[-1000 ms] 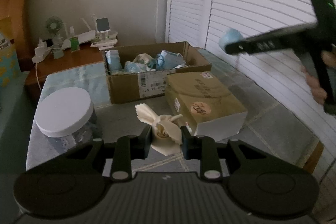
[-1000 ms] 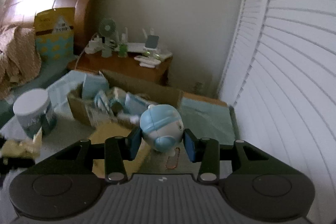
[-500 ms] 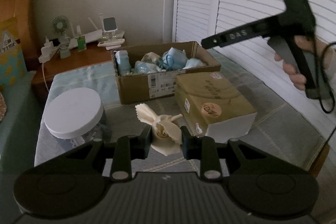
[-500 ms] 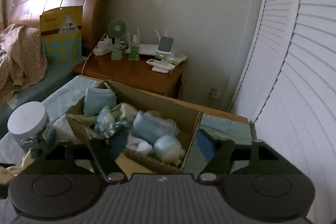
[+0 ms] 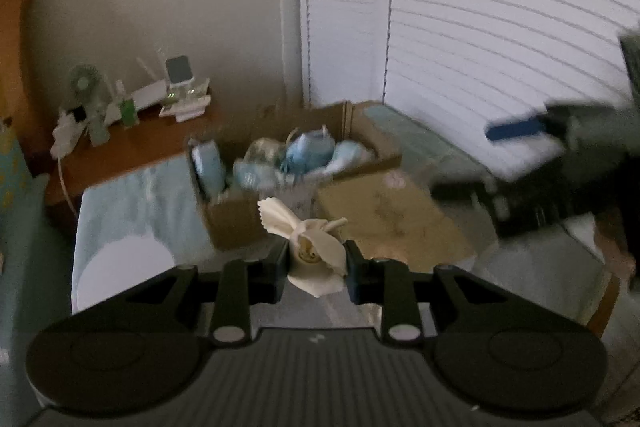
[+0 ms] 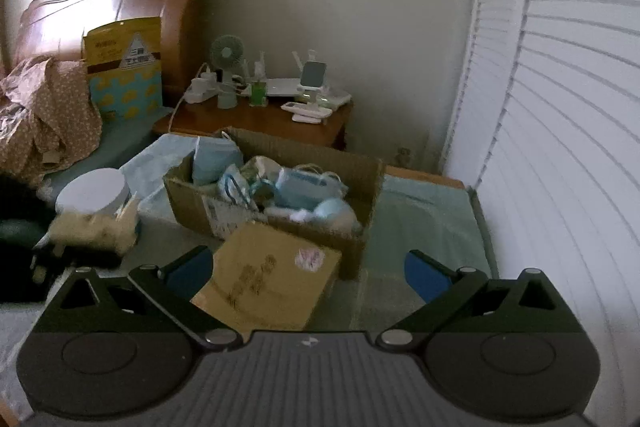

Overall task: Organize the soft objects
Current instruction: 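Carry the cream cloth bow with the left tool into the box and release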

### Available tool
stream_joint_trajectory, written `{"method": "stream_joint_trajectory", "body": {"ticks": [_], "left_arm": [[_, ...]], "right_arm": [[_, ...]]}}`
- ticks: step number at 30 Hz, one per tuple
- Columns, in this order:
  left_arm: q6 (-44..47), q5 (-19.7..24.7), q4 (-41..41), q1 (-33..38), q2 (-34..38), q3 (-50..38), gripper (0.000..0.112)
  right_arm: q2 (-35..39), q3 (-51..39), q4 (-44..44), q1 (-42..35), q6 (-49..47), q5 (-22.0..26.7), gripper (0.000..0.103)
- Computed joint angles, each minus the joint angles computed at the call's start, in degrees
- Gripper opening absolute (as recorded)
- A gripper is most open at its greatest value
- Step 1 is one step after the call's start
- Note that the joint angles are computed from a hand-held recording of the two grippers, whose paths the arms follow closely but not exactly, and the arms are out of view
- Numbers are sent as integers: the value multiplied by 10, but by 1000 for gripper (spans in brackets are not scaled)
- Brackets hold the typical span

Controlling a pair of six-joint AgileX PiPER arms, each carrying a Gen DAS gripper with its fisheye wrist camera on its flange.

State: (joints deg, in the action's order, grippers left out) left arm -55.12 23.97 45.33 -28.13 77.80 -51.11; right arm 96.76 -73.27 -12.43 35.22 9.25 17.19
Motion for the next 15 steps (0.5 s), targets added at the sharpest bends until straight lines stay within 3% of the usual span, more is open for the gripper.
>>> {"method": "stream_joint_trajectory", "body": {"ticks": [5,11,15], "left_arm": [[150,-6,-109,42,51,-97,27],[269,4,-194,69,145,-228,27],[368,14,-295,87,216,-321,28]], "right_arm": [[-36,61,-125,18,125,-12,103],[-67,102,-128,17,130,-26,103],[-75,113,-137,11,140,-29,103]]}}
